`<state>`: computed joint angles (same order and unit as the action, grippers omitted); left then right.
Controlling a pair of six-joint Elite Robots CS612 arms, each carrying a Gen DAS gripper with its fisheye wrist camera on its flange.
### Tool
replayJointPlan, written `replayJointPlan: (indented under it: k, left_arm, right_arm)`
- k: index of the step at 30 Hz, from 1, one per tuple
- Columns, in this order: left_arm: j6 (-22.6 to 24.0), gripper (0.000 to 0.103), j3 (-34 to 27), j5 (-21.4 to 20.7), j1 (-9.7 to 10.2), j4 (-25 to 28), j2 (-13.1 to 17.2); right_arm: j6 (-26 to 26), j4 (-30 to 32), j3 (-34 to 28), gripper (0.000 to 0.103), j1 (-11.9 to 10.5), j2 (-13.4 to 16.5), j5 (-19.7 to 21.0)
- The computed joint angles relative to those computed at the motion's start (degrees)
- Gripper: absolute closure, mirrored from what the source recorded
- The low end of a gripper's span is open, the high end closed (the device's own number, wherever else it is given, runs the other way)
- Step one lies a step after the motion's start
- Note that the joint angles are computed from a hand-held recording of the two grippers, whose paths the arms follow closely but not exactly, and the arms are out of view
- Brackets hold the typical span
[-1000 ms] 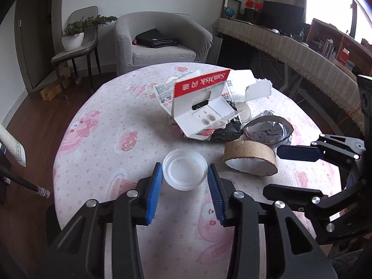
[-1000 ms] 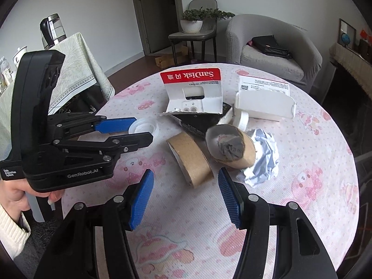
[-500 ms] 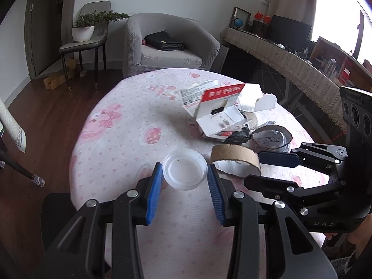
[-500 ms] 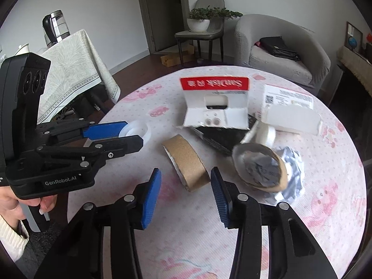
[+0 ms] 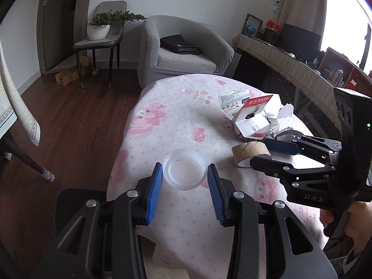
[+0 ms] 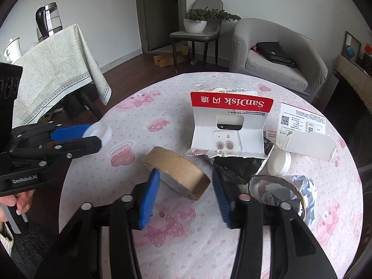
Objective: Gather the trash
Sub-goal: 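Grasp the clear plastic lid with the left gripper, then grasp the brown tape roll with the right gripper while the left gripper holds the lid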
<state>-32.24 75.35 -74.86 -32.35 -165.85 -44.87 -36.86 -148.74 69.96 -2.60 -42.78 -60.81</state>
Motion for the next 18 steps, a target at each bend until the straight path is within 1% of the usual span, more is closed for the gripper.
replayJointPlan:
  k: [2, 8, 10, 13, 15, 17, 18]
  left_arm:
    - [-0.2, 0.061, 0.7, 0.1, 0.15, -0.5, -0.4]
    - [-0.6, 0.061, 3.0, 0.4, 0.48, -1.8, -1.6]
    - [-0.8, 0.061, 3.5, 0.5, 0.59, -2.1, -1.9]
    - [-0.8, 0.061, 4.2, 0.5, 0.76, -2.5, -2.3]
    - [-0.9, 0.061, 4.5, 0.7, 0.83, -2.6, -2.5]
    - [-1.1, 0.061, 4.8, 0.8, 0.95, -2.7, -2.7]
    - [-1.2, 0.061, 5.1, 1.0, 1.02, -2.7, -2.8]
  right_arm:
    - [-0.4, 0.5, -0.3, 0.04, 0.0, 0.1, 0.6]
    - [-1.1, -1.7, -0.2, 0.039, 0.8, 0.3, -1.9]
    - [-1.1, -1.6, -0.5, 0.039, 1.1, 0.5, -3.0]
    - [-1.5, -0.7, -0.8, 0.04, 1.3, 0.7, -3.2]
    - [-1.9, 0.7, -1.1, 0.054, 1.4, 0.7, -2.7]
    - [-2.0, 1.3, -1.2, 0.058, 1.6, 0.6, -2.7]
    - [-2.2, 2.1, -1.3, 0.067, 1.6, 0.6, -2.4]
